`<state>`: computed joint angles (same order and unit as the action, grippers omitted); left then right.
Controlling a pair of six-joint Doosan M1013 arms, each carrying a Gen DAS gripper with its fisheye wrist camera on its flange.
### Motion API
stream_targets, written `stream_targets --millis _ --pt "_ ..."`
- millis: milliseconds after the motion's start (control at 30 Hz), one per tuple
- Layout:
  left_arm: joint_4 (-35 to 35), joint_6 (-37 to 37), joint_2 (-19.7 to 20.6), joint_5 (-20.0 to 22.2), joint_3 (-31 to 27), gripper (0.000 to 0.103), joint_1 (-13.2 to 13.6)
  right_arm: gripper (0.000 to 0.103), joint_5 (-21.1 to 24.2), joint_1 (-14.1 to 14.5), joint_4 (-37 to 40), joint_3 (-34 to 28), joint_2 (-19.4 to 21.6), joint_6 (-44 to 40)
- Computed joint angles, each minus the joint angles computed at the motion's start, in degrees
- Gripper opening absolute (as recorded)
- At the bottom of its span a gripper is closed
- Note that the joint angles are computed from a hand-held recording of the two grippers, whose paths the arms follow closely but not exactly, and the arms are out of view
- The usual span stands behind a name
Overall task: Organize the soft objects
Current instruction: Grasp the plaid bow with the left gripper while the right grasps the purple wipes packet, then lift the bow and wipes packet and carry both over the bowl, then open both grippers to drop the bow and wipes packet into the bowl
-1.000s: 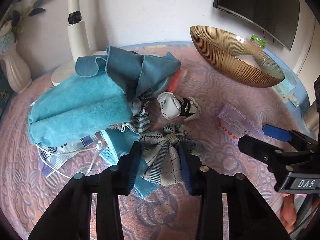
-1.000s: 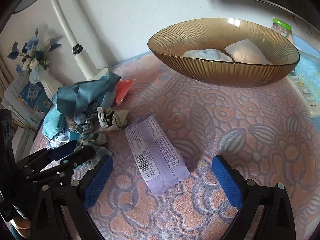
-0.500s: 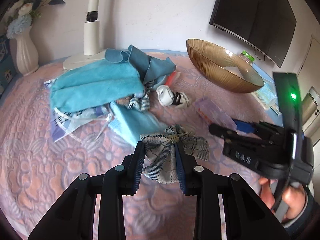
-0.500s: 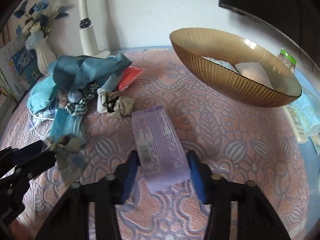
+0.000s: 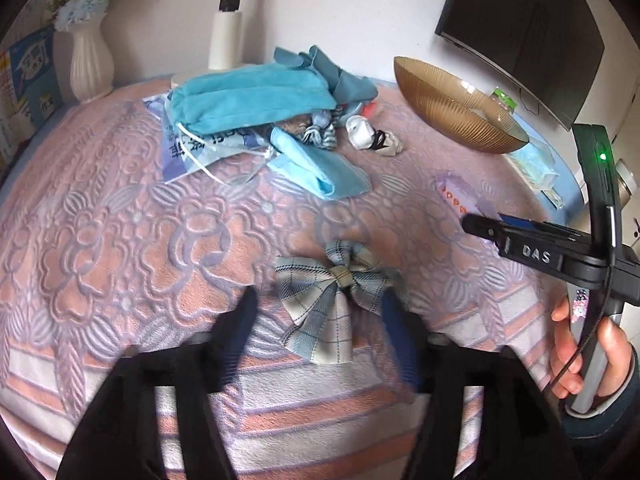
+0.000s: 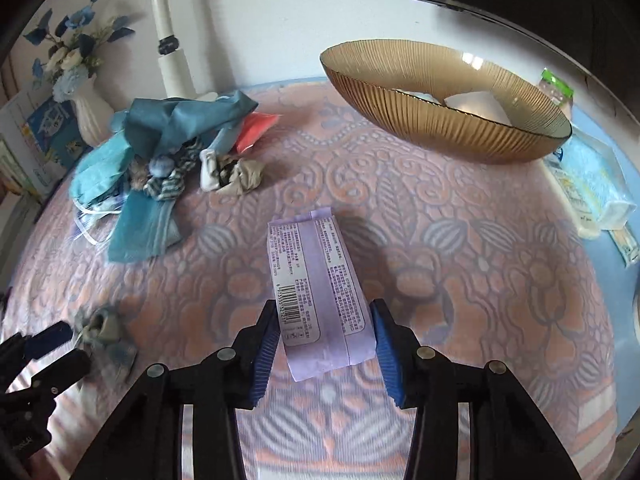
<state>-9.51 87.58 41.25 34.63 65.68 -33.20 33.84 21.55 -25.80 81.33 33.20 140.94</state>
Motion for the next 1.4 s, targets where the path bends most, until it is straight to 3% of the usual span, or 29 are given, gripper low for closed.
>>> stream_targets --millis 33,67,133,233,300,333,400,433,500,533,567,600,733,900,1100,1233,1367,1400 --pt "1.6 -1.0 -0.4 -1.2 0.6 0.093 -0.3 0.047 -0.7 -0.3 2.9 0.5 -0.5 -3.1" --pt "4.6 -3.4 -0.8 -2.7 1.4 0.093 -0.7 0.059 -2.1 -0.9 6.9 1.5 -1.1 -7.1" --pt "8.5 -6.1 -1.0 -4.1 1.5 0.093 -1.0 0.071 -5.1 -1.8 11.4 3.3 -2.4 -11.1" --pt "6.6 -2.9 0.6 -0.6 -1.4 0.093 -1.0 0.075 -5.1 -1.9 7.4 4.1 -3.0 -8.8" --pt "7.7 -3.3 1.9 1.5 -3.4 0.091 -1.4 0.075 -4.7 -2.3 10.3 3.9 -3.1 -13.3" --pt "7.6 -3.2 2.4 2.1 -4.0 0.078 -1.6 0.075 -4.4 -2.4 11.4 3.5 -2.9 -15.1" --pt "7.4 -2.9 3.2 3.6 -5.0 0.065 -1.8 0.075 -3.0 -2.0 11.2 2.3 -2.2 -16.7" --pt "9.7 -4.1 3.0 2.2 -4.4 0.049 -2.2 0.075 -2.5 -1.9 10.3 1.5 -1.7 -16.8" --pt "8.6 -2.4 2.7 1.2 -3.9 0.031 -2.4 0.075 -1.9 -1.2 6.0 0.3 -0.6 -14.3" --pt "7.8 -1.7 2.5 0.8 -3.7 0.025 -2.3 0.069 -0.7 -0.9 4.5 -0.4 -0.1 -13.6" --pt "7.5 -1.5 2.4 0.5 -3.5 0.024 -2.3 0.045 0.9 -0.6 2.8 -1.2 0.6 -12.7" --pt "7.3 -1.4 2.2 0.1 -3.3 0.024 -2.2 0.042 2.5 -0.3 2.1 -2.0 1.2 -13.0" --pt "-2.5 5.1 1.4 -2.4 -2.0 0.023 -1.0 0.039 -0.1 0.2 -0.7 -0.9 0.7 -11.6" --pt "-2.3 5.3 1.1 -3.2 -2.9 0.023 -1.2 0.039 -4.7 -0.9 1.3 1.3 -1.6 -10.8" --pt "-3.6 9.0 2.0 -3.5 -7.9 0.023 -1.9 0.039 -9.8 -2.4 -7.8 4.6 -5.9 -0.2" --pt "-6.6 12.2 5.4 -1.4 -16.0 0.023 -2.4 0.039 -8.3 -3.0 -22.4 5.6 -8.1 13.6" --pt "-4.5 11.4 11.2 3.4 -28.3 0.023 -3.8 0.040 -6.3 -5.1 -27.2 4.8 -9.0 20.8" --pt "-4.9 11.3 13.7 6.4 -33.5 0.023 -4.0 0.040 -5.2 -5.9 -26.7 4.0 -8.8 21.9"
